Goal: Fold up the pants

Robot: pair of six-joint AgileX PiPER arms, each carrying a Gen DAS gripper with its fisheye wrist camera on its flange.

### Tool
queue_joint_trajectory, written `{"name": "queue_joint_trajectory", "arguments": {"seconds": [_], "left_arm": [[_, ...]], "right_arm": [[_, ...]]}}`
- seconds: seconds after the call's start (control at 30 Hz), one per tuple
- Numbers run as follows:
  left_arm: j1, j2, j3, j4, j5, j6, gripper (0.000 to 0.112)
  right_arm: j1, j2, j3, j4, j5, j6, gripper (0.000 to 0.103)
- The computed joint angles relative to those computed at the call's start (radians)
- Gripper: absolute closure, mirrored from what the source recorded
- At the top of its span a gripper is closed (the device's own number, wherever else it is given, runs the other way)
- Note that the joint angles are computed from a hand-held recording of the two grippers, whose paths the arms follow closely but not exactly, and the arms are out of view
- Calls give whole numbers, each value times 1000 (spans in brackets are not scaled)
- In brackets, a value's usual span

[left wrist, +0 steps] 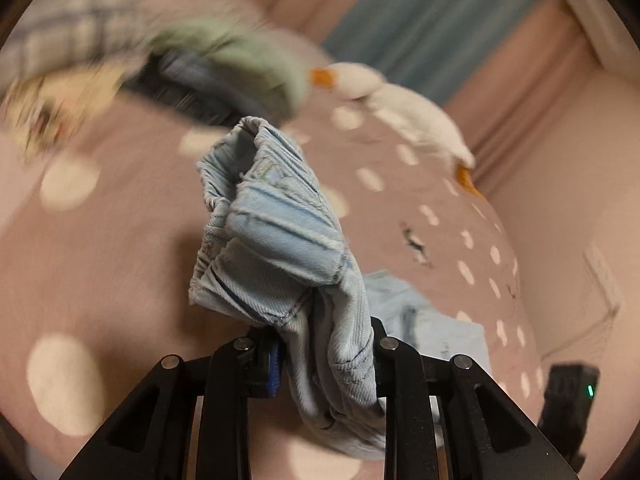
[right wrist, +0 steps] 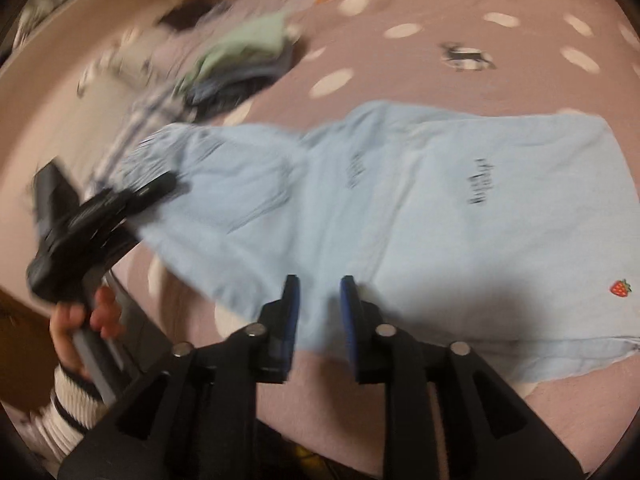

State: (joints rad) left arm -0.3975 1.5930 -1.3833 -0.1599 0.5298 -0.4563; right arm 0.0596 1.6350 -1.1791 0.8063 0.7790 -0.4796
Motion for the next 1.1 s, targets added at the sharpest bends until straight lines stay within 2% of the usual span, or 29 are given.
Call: {"name": "queue_joint_trajectory", "arguments": {"seconds": [0.07, 0.1, 0.23, 0.27, 0.3, 0.37, 0.43, 0.47, 0.53, 0.57, 0.63, 0.7, 0.87, 1.03, 1.1], "left_arm": [[-70, 33, -99, 130, 50, -63, 88], [-97, 54, -146, 164, 73, -68, 88], [-192, 154, -310, 255, 155, -61, 88], [-213, 183, -351, 269, 178, -53, 88], [-229, 210, -388, 271, 199, -38, 88], [-255, 268, -465, 259, 240, 1, 88], [-275, 323, -534, 242, 278, 38, 88], [-285, 352, -572, 227, 299, 63, 86], [-310, 419, -664, 215, 363, 100, 78], [-322, 460, -719, 217, 408, 112, 66], [-340, 525, -795, 220, 483, 130, 51], [-357, 569, -834, 212, 532, 151, 51], [-372, 544, -766, 192, 509, 221, 39], [-355, 458, -646, 152, 446, 236, 38], [-360, 413, -590, 168, 435, 199, 29]], "right_arm": [[-54, 4, 25, 82, 0, -35, 70], [-81, 5, 37, 114, 3, -53, 68], [-188, 15, 94, 274, 42, -122, 50], [-221, 10, 115, 309, 60, -130, 40], [-239, 7, 134, 336, 65, -127, 35], [-282, 21, 157, 424, 102, -145, 33], [-349, 52, 187, 553, 190, -208, 32], [-364, 63, 198, 604, 221, -224, 28], [-393, 110, 205, 729, 293, -250, 21], [-404, 136, 211, 795, 331, -258, 17], [-424, 185, 231, 911, 408, -278, 14], [-431, 197, 237, 937, 425, -266, 13], [-408, 182, 205, 855, 377, -209, 14], [-420, 179, 185, 806, 381, -181, 15], [-417, 185, 154, 763, 364, -144, 15]]}}
